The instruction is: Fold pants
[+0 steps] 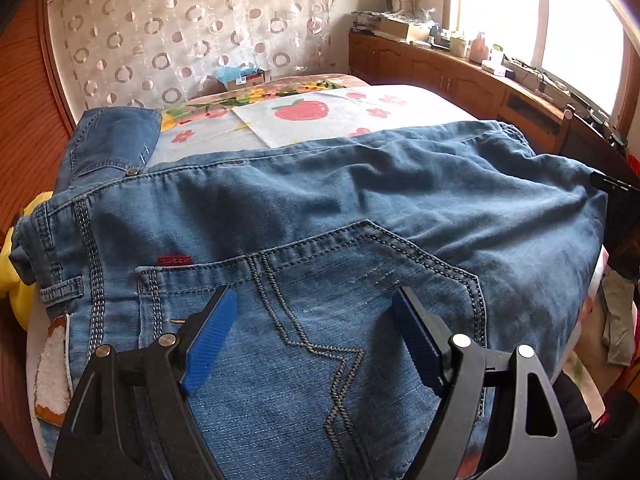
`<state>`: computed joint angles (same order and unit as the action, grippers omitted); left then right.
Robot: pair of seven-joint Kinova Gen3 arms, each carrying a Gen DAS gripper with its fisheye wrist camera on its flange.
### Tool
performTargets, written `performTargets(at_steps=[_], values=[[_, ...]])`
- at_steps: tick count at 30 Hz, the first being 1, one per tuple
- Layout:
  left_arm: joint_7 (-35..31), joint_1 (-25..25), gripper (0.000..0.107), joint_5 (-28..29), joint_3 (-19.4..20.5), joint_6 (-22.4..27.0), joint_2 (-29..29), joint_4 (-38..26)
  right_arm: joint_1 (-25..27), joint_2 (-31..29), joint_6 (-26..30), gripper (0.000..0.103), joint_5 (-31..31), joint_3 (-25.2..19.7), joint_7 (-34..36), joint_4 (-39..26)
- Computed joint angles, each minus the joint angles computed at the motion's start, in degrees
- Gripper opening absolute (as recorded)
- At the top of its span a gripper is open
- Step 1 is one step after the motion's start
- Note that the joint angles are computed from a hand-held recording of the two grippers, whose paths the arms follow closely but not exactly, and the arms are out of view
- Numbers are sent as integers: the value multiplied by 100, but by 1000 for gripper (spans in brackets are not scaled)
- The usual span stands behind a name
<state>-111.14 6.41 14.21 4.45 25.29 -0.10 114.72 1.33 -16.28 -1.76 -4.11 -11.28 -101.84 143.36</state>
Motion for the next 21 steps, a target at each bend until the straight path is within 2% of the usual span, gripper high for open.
performTargets(at_steps=[5,8,11,15,18,21], values=[[158,28,81,-146,18,-138,-35,102,-135,16,7,34,27,173,-18,-12],[35,15,81,23,-19,-120,-50,111,-271,-12,-58,34,76,295,2,-1],[-286,-48,81,352,-83,89,-35,11,129,-66,-185,23,15,-173,78,8],[-606,-123,81,704,-152,302,-124,-45,62,-124,-276,10,4,-213,172,-50],[-880,-174,81,986,-244,376,-254,-9,-22,-168,-274,7,-8,-285,244,-147],[-680,-204,81,786,-262,374,-402,7,-95,-171,-266,6,-13,-431,319,-298]])
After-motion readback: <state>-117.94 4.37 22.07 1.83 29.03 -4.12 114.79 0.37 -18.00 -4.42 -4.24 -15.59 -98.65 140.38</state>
